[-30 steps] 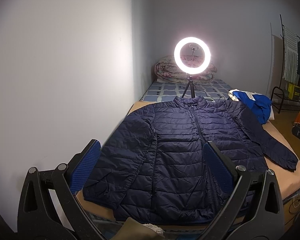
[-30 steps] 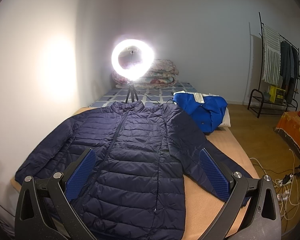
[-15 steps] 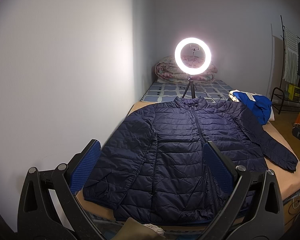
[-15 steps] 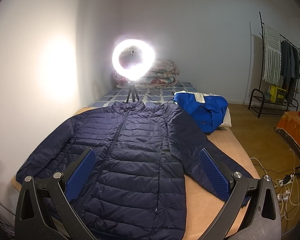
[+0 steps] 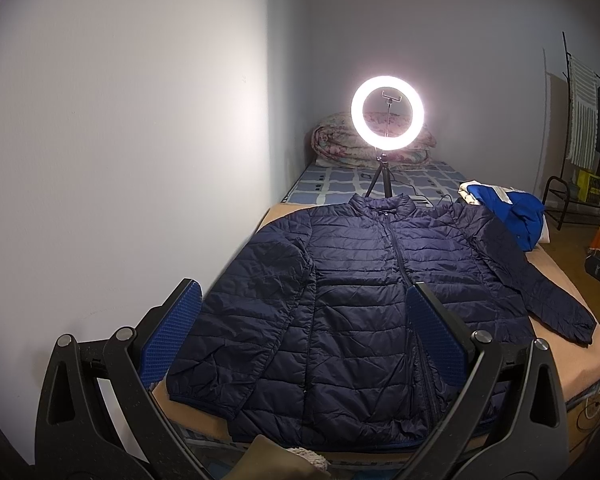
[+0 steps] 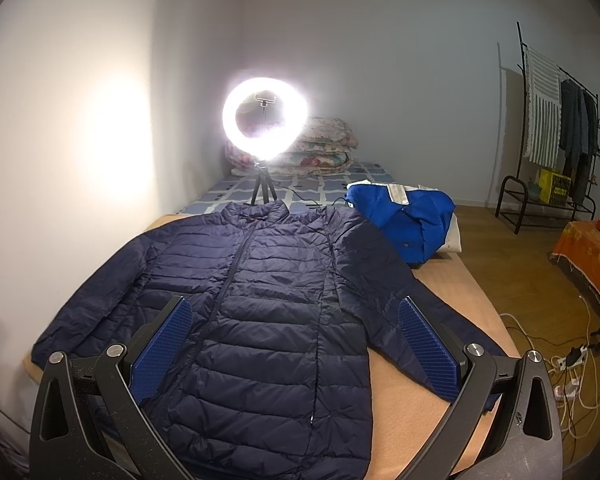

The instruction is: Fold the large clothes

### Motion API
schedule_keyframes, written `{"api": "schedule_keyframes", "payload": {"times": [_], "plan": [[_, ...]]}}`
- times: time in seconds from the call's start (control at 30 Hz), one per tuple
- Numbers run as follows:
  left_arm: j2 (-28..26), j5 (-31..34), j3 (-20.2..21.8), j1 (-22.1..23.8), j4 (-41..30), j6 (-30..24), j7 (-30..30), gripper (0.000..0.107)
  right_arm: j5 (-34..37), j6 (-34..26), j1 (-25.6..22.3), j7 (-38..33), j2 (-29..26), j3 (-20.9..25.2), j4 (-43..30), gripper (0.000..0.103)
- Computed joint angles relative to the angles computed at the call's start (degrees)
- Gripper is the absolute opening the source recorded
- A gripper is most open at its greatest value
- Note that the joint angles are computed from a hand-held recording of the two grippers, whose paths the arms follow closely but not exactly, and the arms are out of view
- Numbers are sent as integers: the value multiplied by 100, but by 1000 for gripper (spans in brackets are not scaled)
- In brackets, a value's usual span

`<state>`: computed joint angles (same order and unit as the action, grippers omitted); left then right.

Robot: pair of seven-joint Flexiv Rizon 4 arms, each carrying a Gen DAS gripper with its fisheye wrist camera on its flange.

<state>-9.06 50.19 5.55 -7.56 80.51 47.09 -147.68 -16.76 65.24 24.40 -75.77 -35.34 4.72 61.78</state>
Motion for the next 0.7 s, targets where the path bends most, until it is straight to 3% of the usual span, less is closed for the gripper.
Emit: {"api": "schedule_keyframes", "payload": {"times": [0.7], "plan": [[53, 76, -12, -7, 71, -157, -140, 103, -62, 27, 34, 16, 5, -16, 59, 103]]}}
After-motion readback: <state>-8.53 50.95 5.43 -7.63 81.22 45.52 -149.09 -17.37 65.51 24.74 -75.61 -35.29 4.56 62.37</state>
